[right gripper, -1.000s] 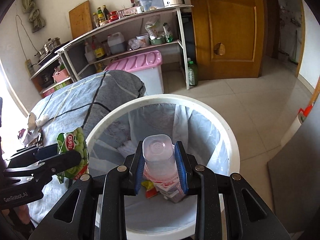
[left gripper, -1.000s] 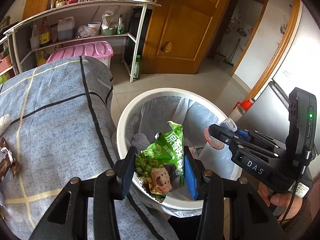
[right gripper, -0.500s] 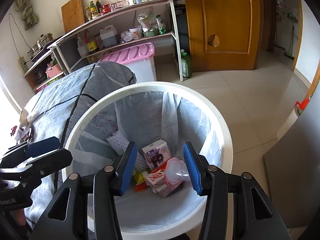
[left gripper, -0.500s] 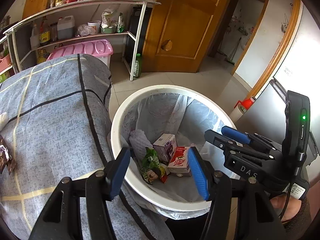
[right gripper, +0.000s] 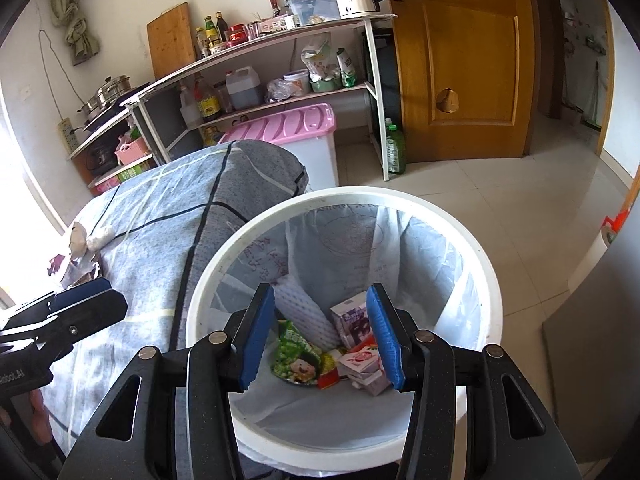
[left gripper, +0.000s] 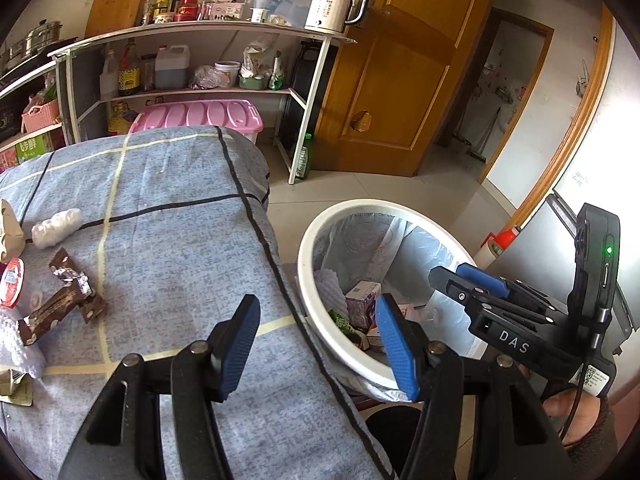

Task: Collect trash
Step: 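Move both open grippers back over the bed toward the foam net, then grasp the white foam net with the left gripper while the right grasps a brown chocolate bar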

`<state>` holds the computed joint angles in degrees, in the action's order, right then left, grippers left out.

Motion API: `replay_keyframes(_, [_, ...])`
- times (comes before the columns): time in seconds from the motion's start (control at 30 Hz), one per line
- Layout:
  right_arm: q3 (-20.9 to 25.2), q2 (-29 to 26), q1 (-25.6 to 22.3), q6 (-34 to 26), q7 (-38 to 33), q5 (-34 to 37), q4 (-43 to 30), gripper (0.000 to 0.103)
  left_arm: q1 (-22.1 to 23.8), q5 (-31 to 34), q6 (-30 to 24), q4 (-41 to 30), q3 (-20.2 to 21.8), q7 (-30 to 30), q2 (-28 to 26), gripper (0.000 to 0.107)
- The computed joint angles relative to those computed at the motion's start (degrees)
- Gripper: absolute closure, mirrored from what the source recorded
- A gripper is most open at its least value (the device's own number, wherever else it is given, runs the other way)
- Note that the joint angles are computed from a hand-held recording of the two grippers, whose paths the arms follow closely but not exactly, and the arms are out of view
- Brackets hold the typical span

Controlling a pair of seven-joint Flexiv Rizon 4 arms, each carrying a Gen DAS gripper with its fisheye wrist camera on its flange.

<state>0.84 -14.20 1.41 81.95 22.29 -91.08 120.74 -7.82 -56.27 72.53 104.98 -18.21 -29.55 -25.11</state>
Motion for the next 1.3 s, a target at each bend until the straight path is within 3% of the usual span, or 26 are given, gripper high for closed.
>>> replay_keyframes(0.33, [1.2, -2.2, 3.0, 0.2, 1.1, -1.7, -4.1, 0.054, 1.3, -8.4, 3.9, 3.6, 1.6, 5.0, 3.2, 0.044])
replay_keyframes(0.67, [0.7, -7.0, 7.7, 1.7, -3.0, 1.4, -9.5, 0.054, 2.7, -15.1, 6.5, 5.7, 4.7, 7.7, 4.4, 0.043])
replay_keyframes(1.1, [-1.9, -13.7, 17.6, 1.3, -20.3, 18.7, -15.7, 0.054, 6.6, -16.7, 6.1, 5.0, 7.3, 5.4, 2.5, 0.043])
replay_keyframes(1.3, [-1.6, -17.1, 20.6, 0.1, -29.1, 28.2, -19.3, 0.054, 8.6, -13.8, 5.6, 3.9, 7.9, 2.9, 1.1, 0.043])
